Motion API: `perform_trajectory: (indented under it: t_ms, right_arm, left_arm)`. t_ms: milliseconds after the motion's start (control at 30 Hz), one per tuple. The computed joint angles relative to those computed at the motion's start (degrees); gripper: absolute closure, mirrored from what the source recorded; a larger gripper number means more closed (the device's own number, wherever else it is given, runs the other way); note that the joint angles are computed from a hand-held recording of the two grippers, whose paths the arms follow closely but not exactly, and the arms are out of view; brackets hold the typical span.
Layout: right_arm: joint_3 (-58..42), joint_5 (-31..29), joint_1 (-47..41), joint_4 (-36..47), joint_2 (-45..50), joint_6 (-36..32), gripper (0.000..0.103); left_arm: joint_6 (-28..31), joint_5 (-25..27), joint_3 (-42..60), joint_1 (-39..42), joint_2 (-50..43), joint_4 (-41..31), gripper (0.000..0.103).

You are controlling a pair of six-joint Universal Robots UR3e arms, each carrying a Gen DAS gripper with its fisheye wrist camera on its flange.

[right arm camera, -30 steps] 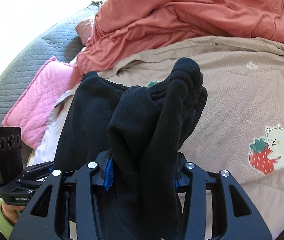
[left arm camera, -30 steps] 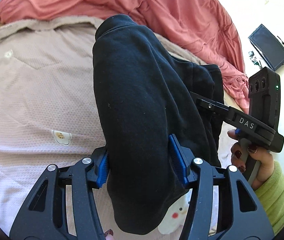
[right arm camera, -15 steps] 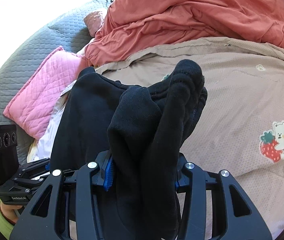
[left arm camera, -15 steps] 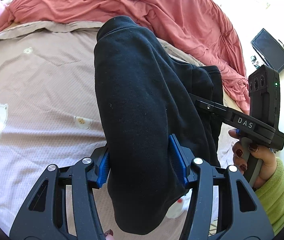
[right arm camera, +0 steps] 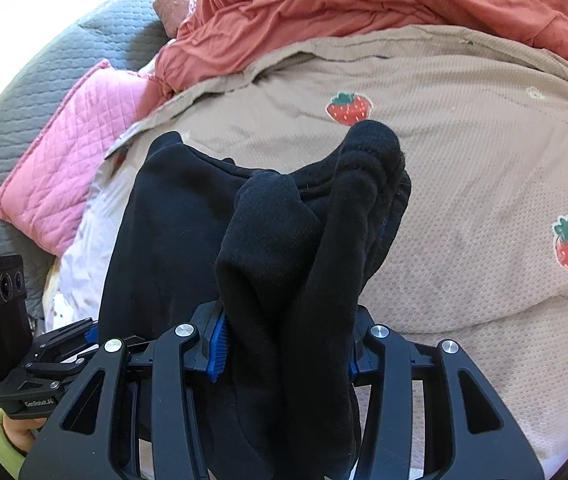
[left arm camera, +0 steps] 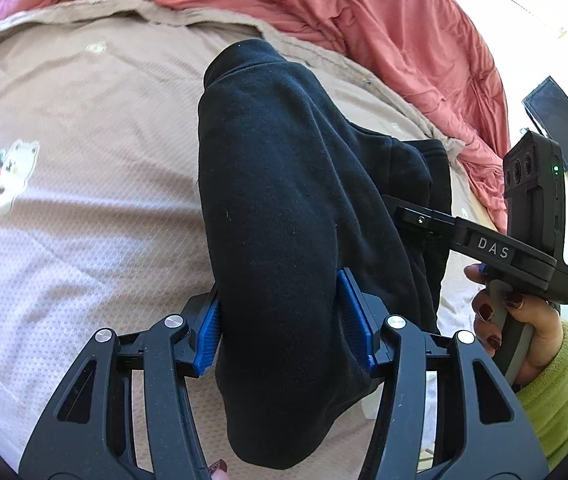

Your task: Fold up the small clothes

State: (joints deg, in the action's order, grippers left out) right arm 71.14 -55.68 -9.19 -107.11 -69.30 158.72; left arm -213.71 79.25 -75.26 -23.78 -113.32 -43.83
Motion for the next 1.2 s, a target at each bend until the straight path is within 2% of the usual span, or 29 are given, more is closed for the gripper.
perform_trajectory:
  t_ms: [233,367,500,600,700,1200]
  right_arm:
    - [0.5,-4.8,1.8,-4.5,3.1,3.0,0.056]
    - [1.4,-7.6,2.2,-7.5,4.6,4.4,0.048]
    - [3.1,-10.8,2.4,-11.4,5.8,5.9,0.028]
    - [4.9,-11.1,1.8,-13.3,6.3,6.6,0.02]
    - [5.9,-11.5,1.8,-14.8,6.5,7.3,0.017]
    - [6.4,-9.8,0.7,-12.6,3.6,8.0,0.015]
  left_arm:
    - [-0.1,0.0,-3.2,1.3,-0.2,1.0,0.058]
    - [-0.1,-0.7,-4.3,2.0,-0.5,2.3,0.054]
    - [0.0,-0.9,-4.1,2.1,-1.5,2.5,0.047]
    - [-0.4,-1.2,-4.9,2.2,-1.7,3.2,0.043]
    - [-0.7,-2.1,-6.4,2.8,-1.3,4.3,0.041]
    - [-0.1,-1.4,-6.9,2.9,-0.3,3.5,0.04]
